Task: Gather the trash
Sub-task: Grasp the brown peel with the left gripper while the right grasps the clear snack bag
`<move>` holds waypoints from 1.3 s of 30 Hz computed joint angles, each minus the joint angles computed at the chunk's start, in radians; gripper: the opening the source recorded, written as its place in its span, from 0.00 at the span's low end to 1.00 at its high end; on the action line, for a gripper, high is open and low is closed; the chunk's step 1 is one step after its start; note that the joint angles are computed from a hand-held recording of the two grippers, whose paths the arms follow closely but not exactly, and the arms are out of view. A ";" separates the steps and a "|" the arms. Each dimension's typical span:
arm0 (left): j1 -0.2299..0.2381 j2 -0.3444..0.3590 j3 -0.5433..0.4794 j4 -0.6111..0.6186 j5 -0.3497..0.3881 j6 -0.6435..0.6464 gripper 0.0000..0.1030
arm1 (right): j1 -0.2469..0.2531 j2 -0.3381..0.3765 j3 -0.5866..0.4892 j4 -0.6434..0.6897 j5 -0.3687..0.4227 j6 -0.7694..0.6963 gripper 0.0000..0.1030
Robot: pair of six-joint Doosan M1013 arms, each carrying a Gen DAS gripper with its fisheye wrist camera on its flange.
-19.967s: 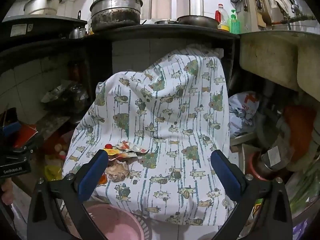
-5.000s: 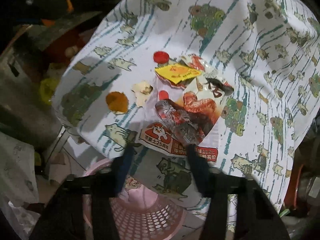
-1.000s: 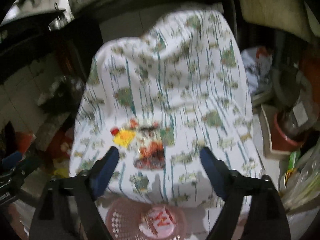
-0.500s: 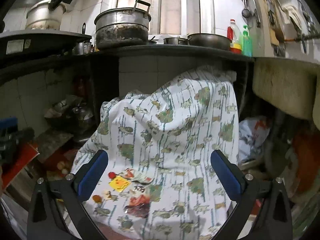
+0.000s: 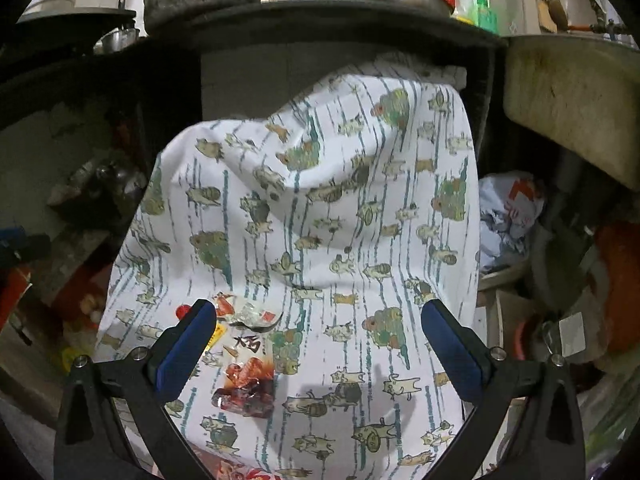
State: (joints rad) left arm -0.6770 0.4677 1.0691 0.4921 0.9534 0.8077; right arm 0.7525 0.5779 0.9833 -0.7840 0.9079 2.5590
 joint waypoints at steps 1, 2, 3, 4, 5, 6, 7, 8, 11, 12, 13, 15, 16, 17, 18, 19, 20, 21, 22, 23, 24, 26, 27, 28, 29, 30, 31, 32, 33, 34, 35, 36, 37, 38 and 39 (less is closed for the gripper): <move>0.014 0.013 -0.014 -0.058 0.017 0.031 1.00 | -0.004 0.005 -0.007 0.017 0.002 -0.012 1.00; 0.027 0.020 -0.020 -0.105 0.020 0.050 1.00 | -0.006 0.009 -0.014 0.028 0.006 -0.018 1.00; 0.043 0.030 -0.029 -0.165 0.026 0.067 1.00 | -0.010 0.015 -0.024 0.045 0.011 -0.024 1.00; 0.056 0.042 -0.042 -0.203 0.040 0.076 1.00 | -0.014 0.020 -0.031 0.063 0.016 -0.028 1.00; 0.066 0.059 -0.063 -0.230 0.073 0.083 1.00 | -0.016 0.023 -0.037 0.076 0.019 -0.032 1.00; 0.079 0.086 -0.097 -0.265 0.125 0.100 1.00 | -0.020 0.027 -0.044 0.096 0.023 -0.039 1.00; 0.086 0.097 -0.110 -0.286 0.145 0.109 1.00 | -0.022 0.032 -0.052 0.110 0.029 -0.048 1.00; 0.095 0.111 -0.124 -0.315 0.170 0.116 1.00 | -0.025 0.038 -0.061 0.122 0.036 -0.057 1.00; 0.119 0.148 -0.156 -0.437 0.233 0.154 0.99 | -0.030 0.056 -0.089 0.152 0.068 -0.068 1.00; 0.121 0.160 -0.168 -0.458 0.255 0.163 0.98 | -0.032 0.062 -0.098 0.162 0.080 -0.073 1.00; 0.118 0.171 -0.178 -0.466 0.275 0.173 0.92 | -0.035 0.069 -0.110 0.177 0.094 -0.084 1.00; 0.113 0.200 -0.216 -0.494 0.337 0.224 0.86 | -0.042 0.088 -0.138 0.207 0.137 -0.112 0.99; 0.111 0.215 -0.235 -0.508 0.372 0.252 0.83 | -0.046 0.095 -0.148 0.224 0.153 -0.124 0.99; 0.104 0.230 -0.249 -0.521 0.403 0.276 0.78 | -0.050 0.099 -0.154 0.245 0.163 -0.135 0.98; 0.102 0.241 -0.260 -0.532 0.423 0.289 0.75 | -0.054 0.102 -0.159 0.264 0.168 -0.143 0.98; 0.099 0.251 -0.269 -0.545 0.442 0.302 0.73 | -0.058 0.105 -0.162 0.285 0.173 -0.149 0.98; 0.095 0.262 -0.277 -0.562 0.462 0.312 0.72 | -0.061 0.106 -0.163 0.296 0.175 -0.152 0.98; 0.092 0.269 -0.281 -0.568 0.471 0.316 0.72 | -0.063 0.108 -0.166 0.310 0.180 -0.160 0.98; 0.089 0.274 -0.284 -0.569 0.479 0.318 0.71 | -0.064 0.110 -0.168 0.314 0.184 -0.166 0.98; 0.085 0.278 -0.287 -0.565 0.484 0.321 0.67 | -0.063 0.113 -0.172 0.312 0.191 -0.172 0.98; 0.078 0.282 -0.290 -0.552 0.487 0.326 0.66 | -0.063 0.114 -0.174 0.309 0.194 -0.175 0.98; 0.067 0.290 -0.297 -0.512 0.492 0.332 0.59 | -0.061 0.116 -0.176 0.305 0.200 -0.183 0.98; 0.057 0.299 -0.308 -0.470 0.507 0.346 0.55 | -0.061 0.116 -0.176 0.305 0.201 -0.185 0.98; 0.048 0.313 -0.325 -0.434 0.538 0.360 0.46 | -0.060 0.116 -0.175 0.305 0.201 -0.187 0.98; 0.044 0.323 -0.336 -0.424 0.562 0.365 0.38 | -0.060 0.117 -0.177 0.304 0.204 -0.190 0.98; 0.044 0.329 -0.340 -0.432 0.575 0.365 0.39 | -0.060 0.119 -0.179 0.302 0.208 -0.192 0.98; 0.042 0.324 -0.332 -0.428 0.558 0.361 0.37 | -0.059 0.120 -0.181 0.296 0.214 -0.192 0.98; 0.044 0.323 -0.330 -0.438 0.552 0.358 0.37 | -0.059 0.121 -0.183 0.295 0.217 -0.191 0.98; 0.045 0.319 -0.323 -0.444 0.537 0.355 0.37 | -0.059 0.120 -0.182 0.296 0.216 -0.190 0.98; 0.047 0.315 -0.316 -0.453 0.526 0.350 0.37 | -0.059 0.119 -0.181 0.299 0.214 -0.189 0.98; 0.049 0.312 -0.310 -0.458 0.520 0.343 0.37 | -0.060 0.118 -0.180 0.303 0.213 -0.188 0.98; 0.050 0.306 -0.303 -0.460 0.512 0.334 0.37 | -0.059 0.119 -0.180 0.303 0.213 -0.188 0.98; 0.051 0.302 -0.299 -0.460 0.503 0.329 0.37 | -0.059 0.120 -0.181 0.303 0.215 -0.188 0.98; 0.052 0.292 -0.291 -0.458 0.488 0.323 0.37 | -0.059 0.122 -0.184 0.306 0.217 -0.192 0.98; 0.052 0.278 -0.278 -0.456 0.463 0.316 0.37 | -0.060 0.125 -0.188 0.316 0.221 -0.198 0.98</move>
State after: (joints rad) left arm -0.6253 0.7461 0.7909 0.0358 1.4159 1.1236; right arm 0.6922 0.7025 0.7951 -0.4680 1.1284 2.3609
